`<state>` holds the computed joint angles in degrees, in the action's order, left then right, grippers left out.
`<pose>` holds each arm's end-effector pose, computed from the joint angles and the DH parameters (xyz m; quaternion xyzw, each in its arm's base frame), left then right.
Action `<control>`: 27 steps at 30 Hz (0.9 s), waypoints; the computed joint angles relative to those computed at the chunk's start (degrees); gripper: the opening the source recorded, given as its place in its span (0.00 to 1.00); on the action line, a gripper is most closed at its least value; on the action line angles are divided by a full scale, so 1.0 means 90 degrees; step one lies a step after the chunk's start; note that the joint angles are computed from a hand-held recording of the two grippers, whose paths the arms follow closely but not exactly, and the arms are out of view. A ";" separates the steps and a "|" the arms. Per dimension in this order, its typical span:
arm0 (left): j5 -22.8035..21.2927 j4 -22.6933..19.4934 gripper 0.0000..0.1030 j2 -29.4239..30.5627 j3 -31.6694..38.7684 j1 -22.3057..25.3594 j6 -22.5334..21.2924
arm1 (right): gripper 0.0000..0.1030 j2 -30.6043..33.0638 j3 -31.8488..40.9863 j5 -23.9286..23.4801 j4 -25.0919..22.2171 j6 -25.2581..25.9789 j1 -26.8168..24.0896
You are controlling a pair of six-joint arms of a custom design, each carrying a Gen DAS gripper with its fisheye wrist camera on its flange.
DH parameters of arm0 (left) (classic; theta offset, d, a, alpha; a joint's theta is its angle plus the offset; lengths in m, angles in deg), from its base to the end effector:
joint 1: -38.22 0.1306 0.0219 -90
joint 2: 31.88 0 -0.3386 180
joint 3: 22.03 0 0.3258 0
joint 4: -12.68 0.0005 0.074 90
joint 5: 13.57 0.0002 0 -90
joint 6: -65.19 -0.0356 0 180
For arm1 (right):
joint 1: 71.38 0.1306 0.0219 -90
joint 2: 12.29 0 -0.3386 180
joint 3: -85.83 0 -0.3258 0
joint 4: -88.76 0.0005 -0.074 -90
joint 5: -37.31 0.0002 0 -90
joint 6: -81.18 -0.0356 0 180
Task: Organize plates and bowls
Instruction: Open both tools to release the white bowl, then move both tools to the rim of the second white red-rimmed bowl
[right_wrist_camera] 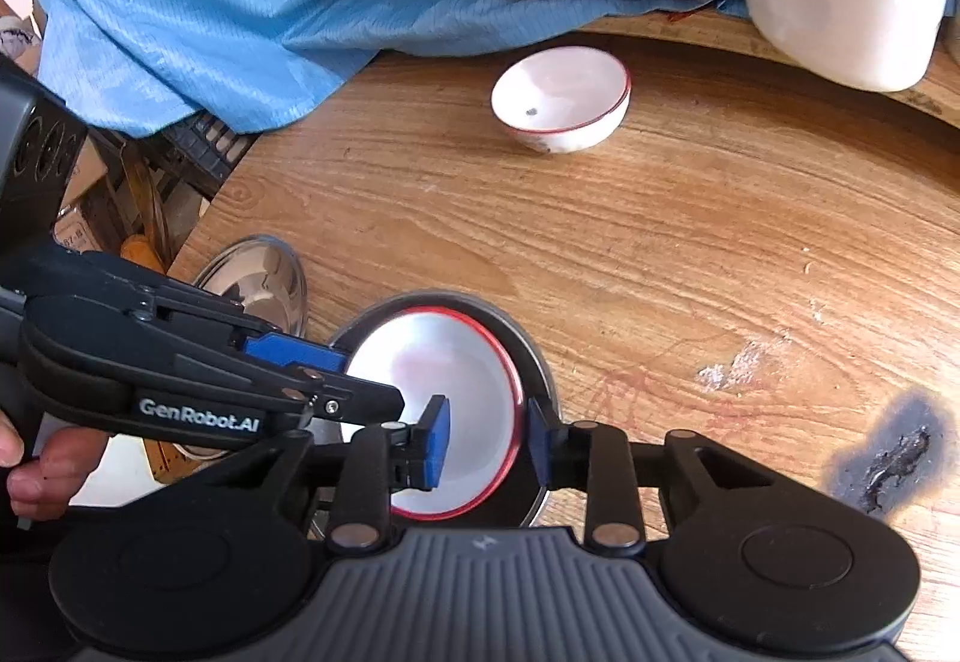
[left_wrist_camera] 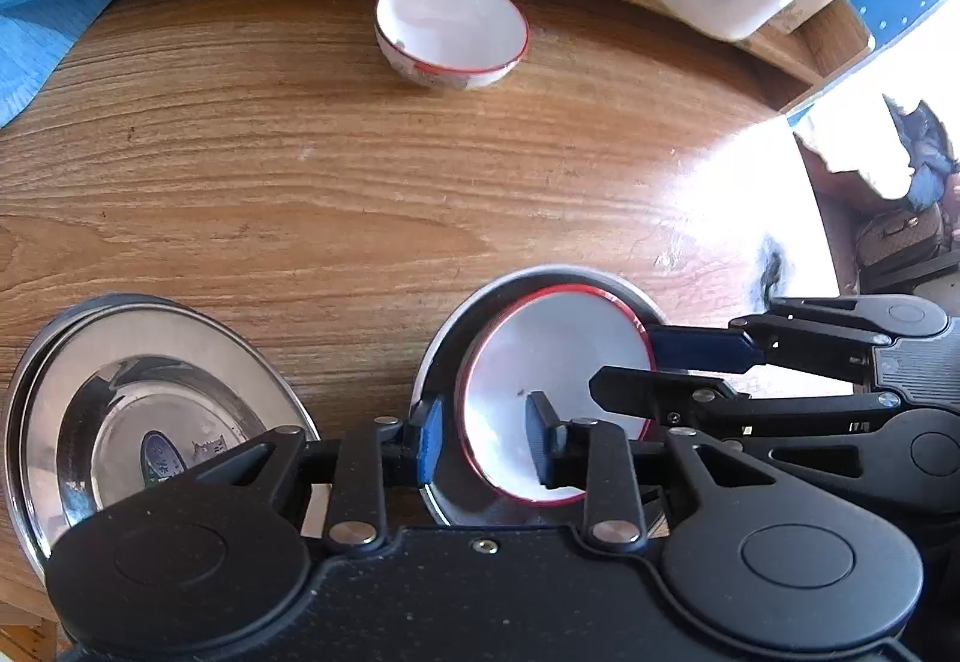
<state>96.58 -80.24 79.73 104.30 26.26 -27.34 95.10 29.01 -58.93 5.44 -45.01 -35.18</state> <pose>0.4703 -0.1127 0.4230 0.1413 0.9693 -0.1817 0.0866 0.3839 0.2852 0.4412 -0.0107 0.9794 0.1580 0.1255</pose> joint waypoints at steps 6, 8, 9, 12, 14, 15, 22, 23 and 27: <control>0.0702 0.0318 0.54 -0.0203 -0.0152 0.0235 0.0015 | 0.41 -0.0170 -0.0003 0.0263 0.0096 -0.0031 0.0020; 0.0783 0.0488 0.67 -0.0301 -0.0234 0.0268 0.0060 | 0.57 -0.0149 0.0104 0.0591 -0.0037 -0.0127 0.0054; 0.0673 0.0614 0.75 -0.0369 -0.0295 0.0263 0.0119 | 0.66 -0.0169 0.0094 0.0703 -0.0045 -0.0219 0.0053; 0.0137 0.1103 0.86 -0.0596 -0.0512 0.0244 0.0319 | 0.81 -0.0282 -0.0048 0.0855 0.0035 -0.0505 0.0012; -0.0135 0.1323 0.91 -0.0679 -0.0583 0.0253 0.0467 | 0.87 -0.0262 -0.0020 0.1009 -0.0069 -0.0610 0.0024; -0.0274 0.1413 0.94 -0.0696 -0.0607 0.0257 0.0540 | 0.91 -0.0235 0.0011 0.1079 -0.0120 -0.0647 0.0033; -0.1099 0.1912 0.98 -0.0703 -0.0648 0.0268 0.1225 | 0.99 0.0029 0.0333 0.1524 -0.0634 -0.0762 0.0107; -0.1069 0.1931 0.98 -0.0674 -0.0614 0.0307 0.1373 | 1.00 0.0076 0.0377 0.1571 -0.0712 -0.0802 0.0110; -0.1403 0.1987 0.98 -0.0517 -0.0427 0.0333 0.1682 | 1.00 0.0112 0.0301 0.1724 -0.0747 -0.0979 0.0107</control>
<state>83.96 -62.36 75.07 100.46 29.25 -12.20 96.11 31.72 -43.42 -1.29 -53.82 -34.22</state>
